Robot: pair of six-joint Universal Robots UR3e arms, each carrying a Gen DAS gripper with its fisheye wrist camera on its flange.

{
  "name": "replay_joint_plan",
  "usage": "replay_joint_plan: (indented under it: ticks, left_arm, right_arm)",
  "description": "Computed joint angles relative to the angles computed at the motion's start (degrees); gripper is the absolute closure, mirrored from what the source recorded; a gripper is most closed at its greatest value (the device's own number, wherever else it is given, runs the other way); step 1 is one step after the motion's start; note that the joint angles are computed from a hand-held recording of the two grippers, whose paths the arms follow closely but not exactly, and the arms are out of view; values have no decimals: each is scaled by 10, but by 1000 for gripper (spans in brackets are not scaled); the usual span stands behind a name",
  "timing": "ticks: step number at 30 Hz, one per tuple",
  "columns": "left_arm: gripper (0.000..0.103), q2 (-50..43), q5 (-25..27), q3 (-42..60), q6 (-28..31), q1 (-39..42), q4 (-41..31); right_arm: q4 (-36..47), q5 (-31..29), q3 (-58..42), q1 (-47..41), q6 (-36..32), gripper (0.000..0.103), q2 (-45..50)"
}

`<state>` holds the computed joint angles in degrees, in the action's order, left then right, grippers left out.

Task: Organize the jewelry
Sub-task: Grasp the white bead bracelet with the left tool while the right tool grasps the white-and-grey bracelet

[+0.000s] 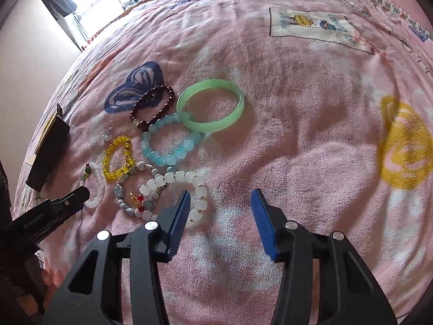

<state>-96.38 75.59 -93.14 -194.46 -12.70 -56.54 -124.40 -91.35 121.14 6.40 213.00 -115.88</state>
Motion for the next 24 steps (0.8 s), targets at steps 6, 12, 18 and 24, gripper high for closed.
replay_joint_plan:
  ticks: [6, 12, 18, 24]
  left_arm:
    - [71, -6, -19, -22, -3, 16, 30]
    - [71, -24, -1, -42, -42, 8, 90]
    - [71, -51, 143, -16, -81, -78, 118]
    - [79, -18, 103, -51, -65, -42, 126]
  right_arm:
    - [-37, 13, 2, 11, -10, 59, 18]
    - [-65, 12, 10, 18, 0, 65, 49]
    - [-116, 17, 54, 11, -12, 68, 38]
    - [-135, 17, 65, 12, -13, 66, 35]
